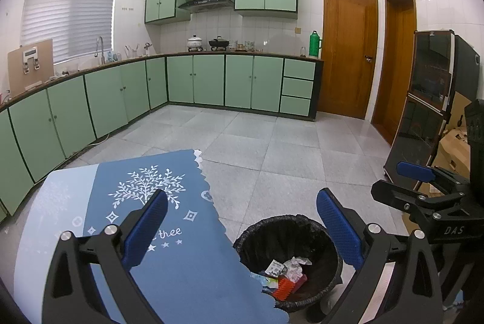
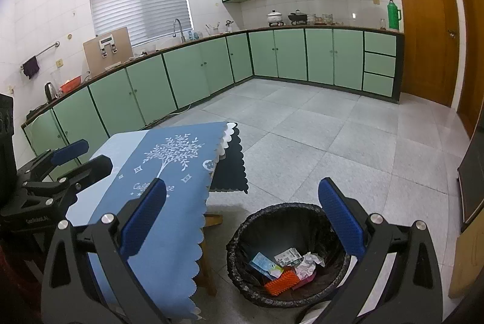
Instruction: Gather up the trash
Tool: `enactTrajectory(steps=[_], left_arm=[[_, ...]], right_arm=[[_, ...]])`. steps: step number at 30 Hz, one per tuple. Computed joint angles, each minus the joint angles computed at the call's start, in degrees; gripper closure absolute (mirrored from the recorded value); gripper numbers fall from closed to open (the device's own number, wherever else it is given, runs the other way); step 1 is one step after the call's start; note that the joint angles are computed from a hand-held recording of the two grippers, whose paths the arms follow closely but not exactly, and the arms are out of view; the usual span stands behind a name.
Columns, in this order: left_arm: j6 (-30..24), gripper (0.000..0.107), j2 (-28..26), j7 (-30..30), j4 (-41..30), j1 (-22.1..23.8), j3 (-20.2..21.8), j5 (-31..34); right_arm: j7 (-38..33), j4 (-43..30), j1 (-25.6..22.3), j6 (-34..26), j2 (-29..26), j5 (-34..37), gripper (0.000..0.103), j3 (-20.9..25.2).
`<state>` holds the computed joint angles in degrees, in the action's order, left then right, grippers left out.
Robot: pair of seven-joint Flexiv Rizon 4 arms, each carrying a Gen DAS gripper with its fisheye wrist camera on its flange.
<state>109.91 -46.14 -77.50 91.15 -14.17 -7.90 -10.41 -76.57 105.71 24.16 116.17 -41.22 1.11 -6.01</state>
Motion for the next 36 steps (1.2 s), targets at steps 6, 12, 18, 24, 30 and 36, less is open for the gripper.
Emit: enactTrajectory(steps=[6, 12, 18, 24, 30, 36], left_arm=[[0.21, 0.01, 0.05, -0.08, 0.12, -0.16, 0.33, -0.01], [0.28, 0.01, 0.33, -0.13, 0.52, -0.23, 0.61, -0.13], [0.31, 0.01, 0.53, -0.12, 0.77, -0.04, 0.57, -0.11], [0.27, 0.01, 0.61, -0.09, 0.87, 0.1, 0.48, -0.02], [0.27, 0.01, 0.62, -0.08, 0.85, 0.04, 0.57, -0.05], [0.31, 0.01, 0.5, -0.08, 0.7, -0.15, 0.74, -0.25]], right_arm=[[-0.14, -0.09, -0.04, 0.07, 0.0, -0.03, 0.005, 0.09], [-0.17, -0.11, 0.0, 0.04, -0.02, 0.06, 0.005, 0.05], [-0.2, -0.1, 0.01, 0.13, -0.04, 0.07, 0.005, 0.06], [-0.19, -0.2, 0.17, -0.03, -0.04, 0.12, 0.005, 0.02], [-0.15, -0.24, 0.18, -0.04, -0.09, 0.11, 0.005, 0.02], [-0.16, -0.22, 0.14, -0.03, -0.09, 0.07, 0.005, 0.04]])
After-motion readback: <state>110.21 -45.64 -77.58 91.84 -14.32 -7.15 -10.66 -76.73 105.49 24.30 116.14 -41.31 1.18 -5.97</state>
